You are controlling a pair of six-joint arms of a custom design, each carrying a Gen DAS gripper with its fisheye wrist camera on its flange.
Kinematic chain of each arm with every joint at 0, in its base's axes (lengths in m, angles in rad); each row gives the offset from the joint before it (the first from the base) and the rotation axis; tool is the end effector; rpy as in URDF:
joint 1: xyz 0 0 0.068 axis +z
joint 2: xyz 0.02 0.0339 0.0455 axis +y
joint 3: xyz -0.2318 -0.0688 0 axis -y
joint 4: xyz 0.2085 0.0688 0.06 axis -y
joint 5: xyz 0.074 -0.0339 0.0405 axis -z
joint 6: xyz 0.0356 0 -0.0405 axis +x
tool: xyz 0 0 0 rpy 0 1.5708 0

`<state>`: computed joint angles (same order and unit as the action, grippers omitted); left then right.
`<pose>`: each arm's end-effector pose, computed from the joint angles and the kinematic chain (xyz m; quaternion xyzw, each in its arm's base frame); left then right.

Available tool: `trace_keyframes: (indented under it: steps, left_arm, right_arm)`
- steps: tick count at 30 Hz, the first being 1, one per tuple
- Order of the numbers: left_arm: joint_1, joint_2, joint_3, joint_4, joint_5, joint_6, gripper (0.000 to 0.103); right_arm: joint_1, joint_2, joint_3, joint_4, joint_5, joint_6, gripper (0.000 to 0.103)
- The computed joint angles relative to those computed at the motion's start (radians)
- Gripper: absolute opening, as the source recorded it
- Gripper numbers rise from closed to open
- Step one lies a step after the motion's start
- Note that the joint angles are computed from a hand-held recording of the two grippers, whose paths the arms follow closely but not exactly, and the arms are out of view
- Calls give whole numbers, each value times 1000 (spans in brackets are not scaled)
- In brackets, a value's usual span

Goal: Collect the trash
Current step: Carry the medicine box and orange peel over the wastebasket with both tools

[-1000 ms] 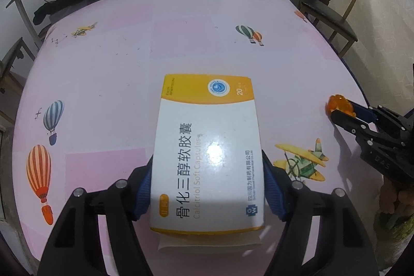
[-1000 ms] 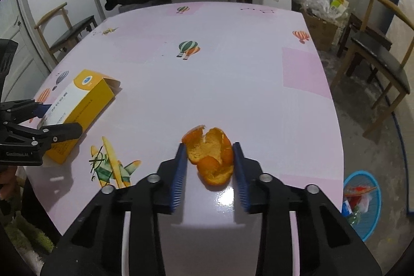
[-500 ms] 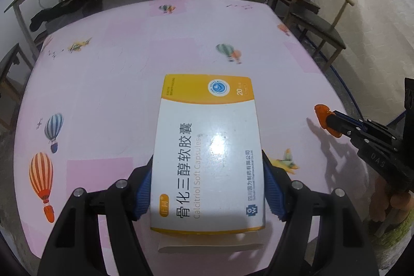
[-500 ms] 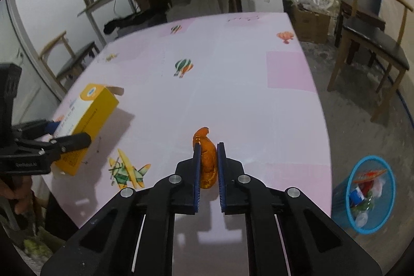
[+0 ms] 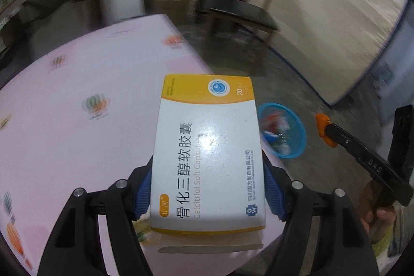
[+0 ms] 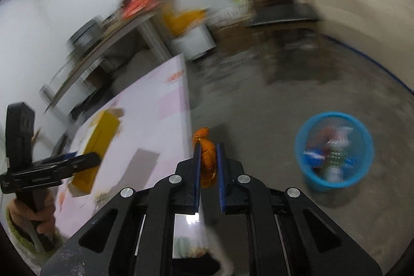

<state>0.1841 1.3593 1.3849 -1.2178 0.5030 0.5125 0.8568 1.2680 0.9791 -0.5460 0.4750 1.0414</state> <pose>0.2166 0.0229 0.3077 0.2017 0.9308 -0.1675 0.2547 0.1687 0.1698 0.2545 0.1679 0.8952 0.1563 0.3821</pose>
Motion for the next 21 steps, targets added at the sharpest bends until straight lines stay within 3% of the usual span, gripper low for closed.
trace_keyframes:
  steps: [4,7,9,13,17,18,20,21]
  left_arm:
    - [-339,96,37,60,-51,-220,69]
    - [-535,271,116,91,-62,-371,70]
    - [-642,387,165,139,-83,-459,70]
    - [-799,631,338,188,-117,-578,70]
    - [-868,840,573,185,-113,-663,70]
    - [-877,888,632,184,-113,-679,72]
    - [-894,1001,770,154,-129,-711,90]
    - [-892,1058,846,119,-139,-722,90]
  right_arm:
    - [-170,-271,-227,-95,-47,99,10]
    - [-398,-410,-388,-91,-188,66,10]
    - [-602,-442,-503,-14,-337,-7,10]
    - [-875,-308,-635,219,-564,-120,10]
    - [-1026,-16,-615,464,-667,-208,13]
    - [-1059,75,-601,544,-680,-221,17]
    - [-1099,247,-562,651,-690,-243,36]
    - [-1120,333,-543,706,-703,-251,50]
